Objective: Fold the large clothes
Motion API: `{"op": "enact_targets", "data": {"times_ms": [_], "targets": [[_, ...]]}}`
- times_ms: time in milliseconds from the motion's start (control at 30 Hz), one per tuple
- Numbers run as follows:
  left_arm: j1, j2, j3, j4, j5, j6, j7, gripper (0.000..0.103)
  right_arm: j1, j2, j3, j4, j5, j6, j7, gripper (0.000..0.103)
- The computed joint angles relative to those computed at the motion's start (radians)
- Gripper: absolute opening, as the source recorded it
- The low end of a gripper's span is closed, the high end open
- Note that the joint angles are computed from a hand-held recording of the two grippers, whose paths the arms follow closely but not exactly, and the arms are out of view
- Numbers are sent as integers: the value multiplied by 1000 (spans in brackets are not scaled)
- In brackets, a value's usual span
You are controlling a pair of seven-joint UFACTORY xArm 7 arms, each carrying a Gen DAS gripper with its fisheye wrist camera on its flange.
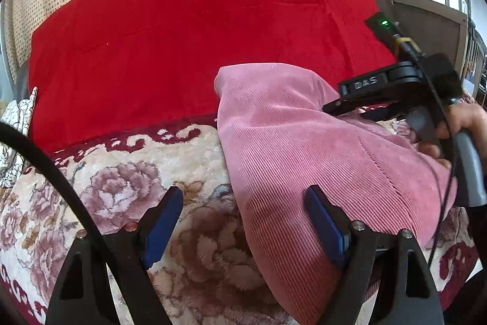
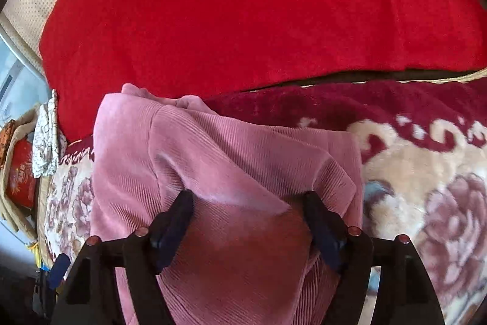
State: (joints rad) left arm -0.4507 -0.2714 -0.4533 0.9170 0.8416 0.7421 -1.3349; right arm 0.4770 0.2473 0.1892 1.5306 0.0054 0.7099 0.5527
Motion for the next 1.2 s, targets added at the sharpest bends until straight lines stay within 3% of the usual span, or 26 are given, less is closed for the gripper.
{"op": "enact_targets", "data": {"times_ms": [67,300,467,567,700,833,1200], "targets": [[-1,-3,-2,0,-2,10,-1,83,6,-33,-5,-22,-14,15,34,77],[-9,-5,-11,7,1,47,-10,83,6,-284,41,-268,4,-124,57,77],[-13,-6,-13,10,3,61,-19,83,17,-404,79,-396,-16,-187,103,64],[-14,-6,-10,9,0,60,-23,83,6,-370,100,-401,4,-167,79,64],[-16,2,-16,16,19,76,-36,83,36,-343,57,-492,169,-327,-6,64],[-19,1,-6,12,16,67,-41,84,28,-342,67,-490,131,-333,13,64],[-25,6,-6,13,32,78,-57,85,38,-366,63,-539,174,-379,-7,64]]}}
